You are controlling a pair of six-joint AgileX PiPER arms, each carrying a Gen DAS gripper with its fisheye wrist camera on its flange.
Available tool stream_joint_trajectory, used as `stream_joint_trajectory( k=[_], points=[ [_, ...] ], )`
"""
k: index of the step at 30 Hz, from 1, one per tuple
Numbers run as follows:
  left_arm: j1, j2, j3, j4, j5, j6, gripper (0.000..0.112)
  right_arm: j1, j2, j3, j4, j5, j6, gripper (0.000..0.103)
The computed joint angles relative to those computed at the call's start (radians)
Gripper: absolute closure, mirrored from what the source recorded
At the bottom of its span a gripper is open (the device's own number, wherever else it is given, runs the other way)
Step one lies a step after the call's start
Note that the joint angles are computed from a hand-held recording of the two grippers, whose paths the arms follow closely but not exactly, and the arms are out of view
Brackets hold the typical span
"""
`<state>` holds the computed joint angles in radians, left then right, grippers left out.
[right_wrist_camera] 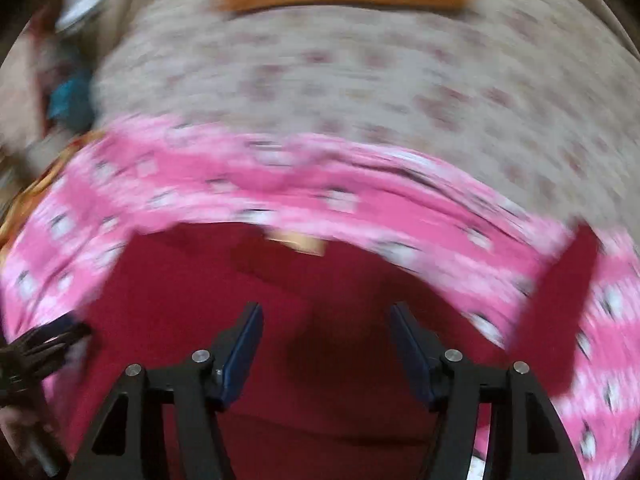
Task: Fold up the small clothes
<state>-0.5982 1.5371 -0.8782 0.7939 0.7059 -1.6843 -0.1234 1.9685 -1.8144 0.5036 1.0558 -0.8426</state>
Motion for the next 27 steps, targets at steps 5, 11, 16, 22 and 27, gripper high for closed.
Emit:
stream_joint_trajectory(
  k=[5, 11, 16, 22, 27],
  points=[
    [-0.002, -0.012, 0.036, 0.058, -0.034, -0.062, 0.055, 0.240, 0.024, 0.016, 0.032, 0.005, -0.057, 0.040],
    [0.029, -0.075, 0.150, 0.241, -0.164, -0.249, 0.055, 0.464, 0.247, -0.167, -0.179, -0.011, 0.141, 0.066],
    [0.063, -0.100, 0.174, 0.301, -0.213, -0.303, 0.055, 0.555, 0.250, -0.046, -0.262, -0.262, 0.181, 0.075],
    [0.052, -0.084, 0.167, 0.317, -0.177, -0.320, 0.055, 0.482, 0.206, -0.067, -0.162, -0.121, 0.163, 0.071],
    [0.025, -0.056, 0.118, 0.259, -0.113, -0.256, 0.055, 0.344, 0.031, 0.136, -0.048, -0.111, 0.018, 0.051]
  ],
)
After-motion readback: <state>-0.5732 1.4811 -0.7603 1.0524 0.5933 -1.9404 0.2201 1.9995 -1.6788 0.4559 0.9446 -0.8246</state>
